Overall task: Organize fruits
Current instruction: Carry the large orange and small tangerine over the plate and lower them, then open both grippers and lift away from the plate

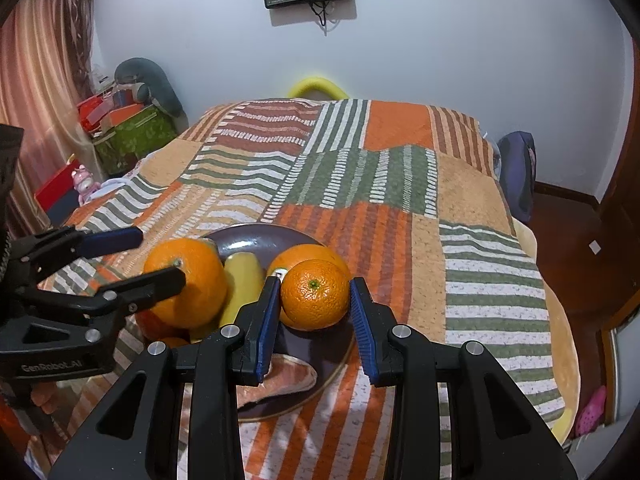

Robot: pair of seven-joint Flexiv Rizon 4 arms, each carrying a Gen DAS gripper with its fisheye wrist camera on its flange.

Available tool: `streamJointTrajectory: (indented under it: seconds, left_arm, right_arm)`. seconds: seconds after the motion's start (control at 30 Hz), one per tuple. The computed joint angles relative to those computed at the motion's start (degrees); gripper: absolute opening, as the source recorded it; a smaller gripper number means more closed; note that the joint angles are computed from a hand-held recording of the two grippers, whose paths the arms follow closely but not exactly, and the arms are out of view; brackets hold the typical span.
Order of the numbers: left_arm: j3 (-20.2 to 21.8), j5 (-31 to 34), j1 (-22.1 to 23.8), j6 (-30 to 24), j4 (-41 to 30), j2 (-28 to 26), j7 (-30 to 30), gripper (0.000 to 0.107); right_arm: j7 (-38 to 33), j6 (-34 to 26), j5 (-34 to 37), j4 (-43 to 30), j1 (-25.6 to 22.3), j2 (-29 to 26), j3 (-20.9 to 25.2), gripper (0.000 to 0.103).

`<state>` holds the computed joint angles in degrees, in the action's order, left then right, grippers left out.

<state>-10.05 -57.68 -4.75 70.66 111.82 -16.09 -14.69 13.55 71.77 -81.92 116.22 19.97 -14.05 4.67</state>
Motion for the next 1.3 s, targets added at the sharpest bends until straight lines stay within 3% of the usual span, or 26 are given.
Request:
streamJointTrajectory:
  seconds: [0.27,0.7,0.8,0.97,1.3]
  left_arm:
    - [0.43,-4.48,1.09,2.81,-0.51,0.07,1.74,0.069]
    - [0.38,-2.70,4.21,2.69,-1.57,-2.22,-0.74,0.070]
    - [0.08,-3.34,4.42,2.60,-1.16,-1.82,-0.01,0.069]
    - [0.43,-4.61,3.91,2.40,0.09,-0.18,1.32,0.070]
    - [4.09,-7.74,1.48,-0.32,5.47,7.29,4.12,0.069]
  right_arm:
    - [-5.08,1.47,3.49,-4.29,1.09,-3.44,-0.81,0.032]
    - [-15.37,1.71,14.88,-10.03,5.66,-8.96,-4.13,0.033]
    - [-14.79,1.52,14.21,-9.59,6.64,-8.27,-5.31,0.039]
    - [-12.70,0.41,11.90,-7.83,6.76,-5.96,-5.07,0.039]
    - [-8.23,-3.45,9.64,-2.08,5.71,0.78,-0.21,0.040]
